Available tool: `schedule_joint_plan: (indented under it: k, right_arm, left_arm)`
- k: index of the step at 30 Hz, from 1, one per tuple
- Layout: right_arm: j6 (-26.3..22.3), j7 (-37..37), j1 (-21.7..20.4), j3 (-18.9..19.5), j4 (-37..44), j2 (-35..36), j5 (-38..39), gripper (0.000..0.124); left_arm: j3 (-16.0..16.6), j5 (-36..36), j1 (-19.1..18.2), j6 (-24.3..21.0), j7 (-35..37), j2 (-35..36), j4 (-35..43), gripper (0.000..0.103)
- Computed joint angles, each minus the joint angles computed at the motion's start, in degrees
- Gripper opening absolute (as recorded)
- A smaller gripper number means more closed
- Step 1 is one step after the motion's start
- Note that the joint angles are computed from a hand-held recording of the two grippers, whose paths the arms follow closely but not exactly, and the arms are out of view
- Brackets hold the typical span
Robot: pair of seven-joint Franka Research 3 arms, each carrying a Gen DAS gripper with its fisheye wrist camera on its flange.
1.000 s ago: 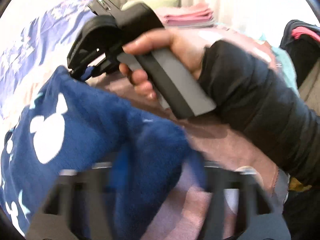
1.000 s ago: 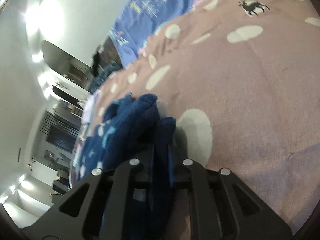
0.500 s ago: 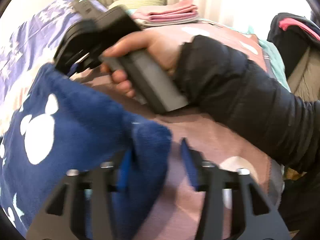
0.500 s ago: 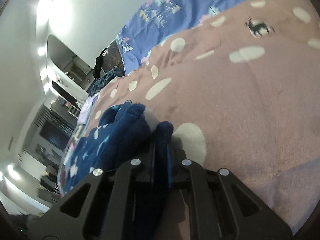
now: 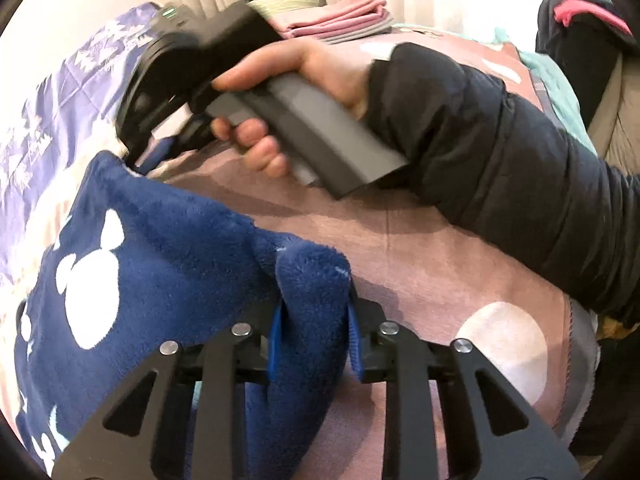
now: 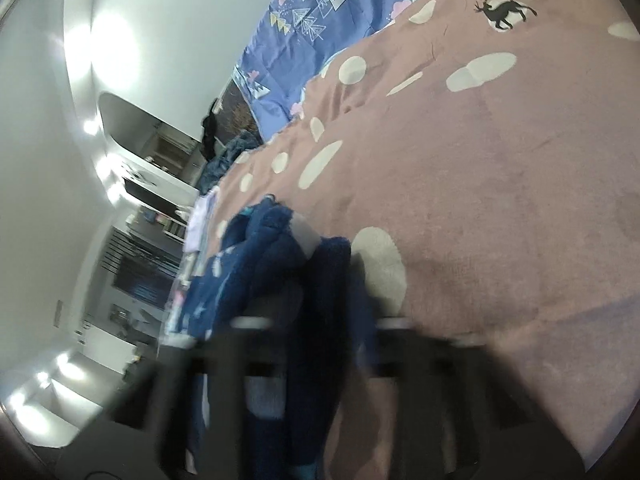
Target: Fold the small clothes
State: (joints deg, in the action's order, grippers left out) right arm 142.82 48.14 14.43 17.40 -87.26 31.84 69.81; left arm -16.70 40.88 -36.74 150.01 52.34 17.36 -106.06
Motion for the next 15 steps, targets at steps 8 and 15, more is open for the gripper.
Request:
schedule_joint_plan:
  k: [8,15]
  right_arm:
    - [-2.55,-3.53,-3.57,-0.19,-2.66,-1.24,14.4,0.042]
    - [-14.37,-3.48,-1.84,-2.11,-0.42,-1.67,2.66,0.082]
  left_arm:
    - [0.06,-1.34,0.89,3.3,-0.44,0.02,-1.56,0.029]
    - [0.24,-0.21,0.38,3.61,-0.2,-0.12,-1.94,0.043]
